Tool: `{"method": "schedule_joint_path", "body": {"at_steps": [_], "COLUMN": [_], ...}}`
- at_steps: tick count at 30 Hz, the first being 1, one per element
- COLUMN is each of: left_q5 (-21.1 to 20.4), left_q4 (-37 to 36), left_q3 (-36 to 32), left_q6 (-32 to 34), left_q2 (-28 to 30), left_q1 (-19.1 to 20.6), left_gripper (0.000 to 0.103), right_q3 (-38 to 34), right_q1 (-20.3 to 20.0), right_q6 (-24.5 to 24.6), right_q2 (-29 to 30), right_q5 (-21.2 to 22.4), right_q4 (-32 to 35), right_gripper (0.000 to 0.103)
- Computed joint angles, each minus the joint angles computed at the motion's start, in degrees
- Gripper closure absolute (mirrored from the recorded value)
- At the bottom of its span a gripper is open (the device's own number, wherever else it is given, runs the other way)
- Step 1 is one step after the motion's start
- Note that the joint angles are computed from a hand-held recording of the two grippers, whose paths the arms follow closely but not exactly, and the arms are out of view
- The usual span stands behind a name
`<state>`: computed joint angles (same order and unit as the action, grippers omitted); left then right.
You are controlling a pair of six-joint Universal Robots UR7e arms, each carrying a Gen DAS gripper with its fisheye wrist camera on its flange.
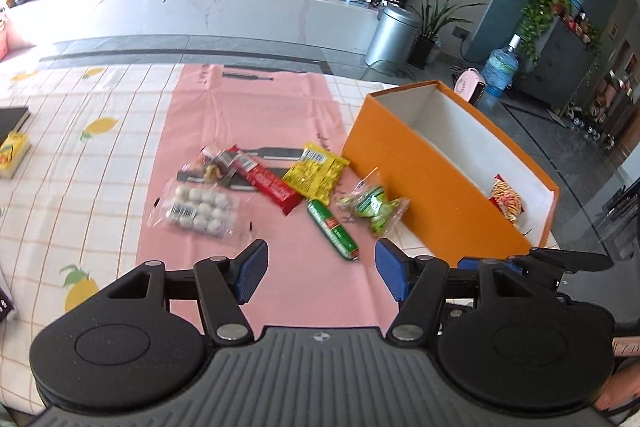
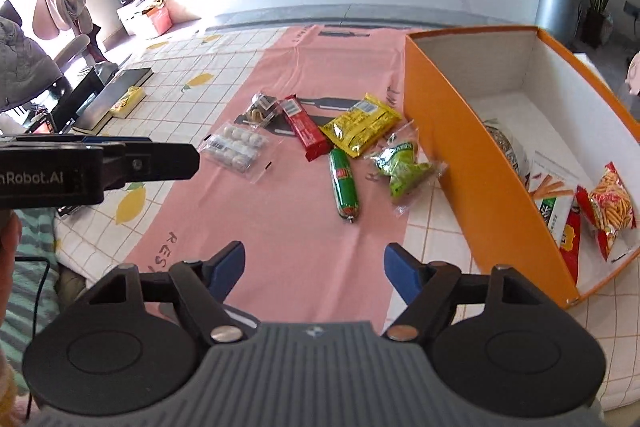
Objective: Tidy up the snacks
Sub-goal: 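Grasp the green sausage with left tool while right tool grasps green raisin bag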
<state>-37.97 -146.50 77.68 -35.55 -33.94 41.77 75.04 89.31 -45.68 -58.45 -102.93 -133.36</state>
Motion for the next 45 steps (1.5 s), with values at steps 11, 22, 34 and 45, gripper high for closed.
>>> {"method": "schedule_joint_path", "body": {"at_steps": [11, 22, 34, 45], "left_q5": [-0.9, -7.4, -10.0, -7.5], "left_q4": [-12.1, -12.2, -5.0, 3.8], "left_q3": [4.4, -3.6, -14.6, -21.2], "left_q6": [2.1, 2.3, 1.7, -1.3], "left_q2": [1.8, 7.1, 13.2, 16.3], "left_q1": [1.5, 5.8, 9.0, 9.5], "left_gripper": [0.037, 0.057, 0.057, 0.054], "right_q3": [10.5, 2.2, -2.6, -7.2], "right_q1": [-2.0, -1.7, -2.9, -2.9], "right_q6": [-17.6, -29.1, -38.3, -33.7], "right_q2": [3.4, 11.1, 16.7, 19.2], "right_q5": [1.6, -1.3, 0.9, -1.8], "right_q4": [-32.7, -33.9, -38.8, -33.8], "right_gripper": [0.06, 0.063, 0.062, 0.06]}}
